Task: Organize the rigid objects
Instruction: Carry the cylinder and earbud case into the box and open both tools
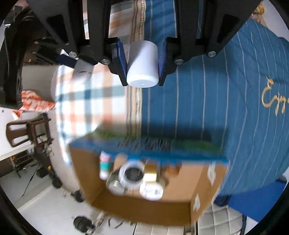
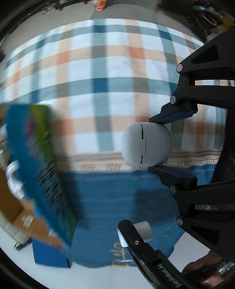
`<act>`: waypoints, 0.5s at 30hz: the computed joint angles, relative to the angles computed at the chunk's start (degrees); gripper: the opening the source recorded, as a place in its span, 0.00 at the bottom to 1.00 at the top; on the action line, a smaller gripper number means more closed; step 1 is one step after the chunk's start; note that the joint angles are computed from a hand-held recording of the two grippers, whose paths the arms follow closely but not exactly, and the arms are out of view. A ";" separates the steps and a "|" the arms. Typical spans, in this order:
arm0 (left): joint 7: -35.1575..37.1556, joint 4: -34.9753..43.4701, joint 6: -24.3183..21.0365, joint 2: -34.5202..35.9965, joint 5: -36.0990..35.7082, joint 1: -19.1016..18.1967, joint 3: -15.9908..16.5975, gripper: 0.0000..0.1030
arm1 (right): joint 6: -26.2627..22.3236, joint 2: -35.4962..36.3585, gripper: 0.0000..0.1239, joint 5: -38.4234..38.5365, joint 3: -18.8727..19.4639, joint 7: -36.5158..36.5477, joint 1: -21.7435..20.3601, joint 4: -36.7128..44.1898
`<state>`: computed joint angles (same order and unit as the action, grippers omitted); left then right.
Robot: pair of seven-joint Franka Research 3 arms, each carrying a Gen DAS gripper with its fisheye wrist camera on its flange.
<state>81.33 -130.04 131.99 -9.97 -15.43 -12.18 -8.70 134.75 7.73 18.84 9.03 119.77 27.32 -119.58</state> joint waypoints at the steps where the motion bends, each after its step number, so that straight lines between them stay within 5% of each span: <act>1: 0.62 1.64 -0.05 0.61 -0.09 0.11 0.23 0.28 | -0.10 0.37 0.38 -0.52 -0.05 0.05 0.03 1.86; 9: -0.53 18.21 2.19 10.38 4.50 2.25 -0.51 0.28 | -2.41 5.84 0.38 -4.49 -2.19 -3.11 -2.06 18.32; 15: -1.13 37.09 -1.86 24.96 8.30 5.23 -1.39 0.28 | -6.81 19.80 0.38 -7.53 -4.12 -2.96 -2.69 39.41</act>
<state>80.20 -92.95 130.13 15.00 -7.13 -6.95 -10.09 127.94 27.53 11.31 4.91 116.80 24.63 -80.17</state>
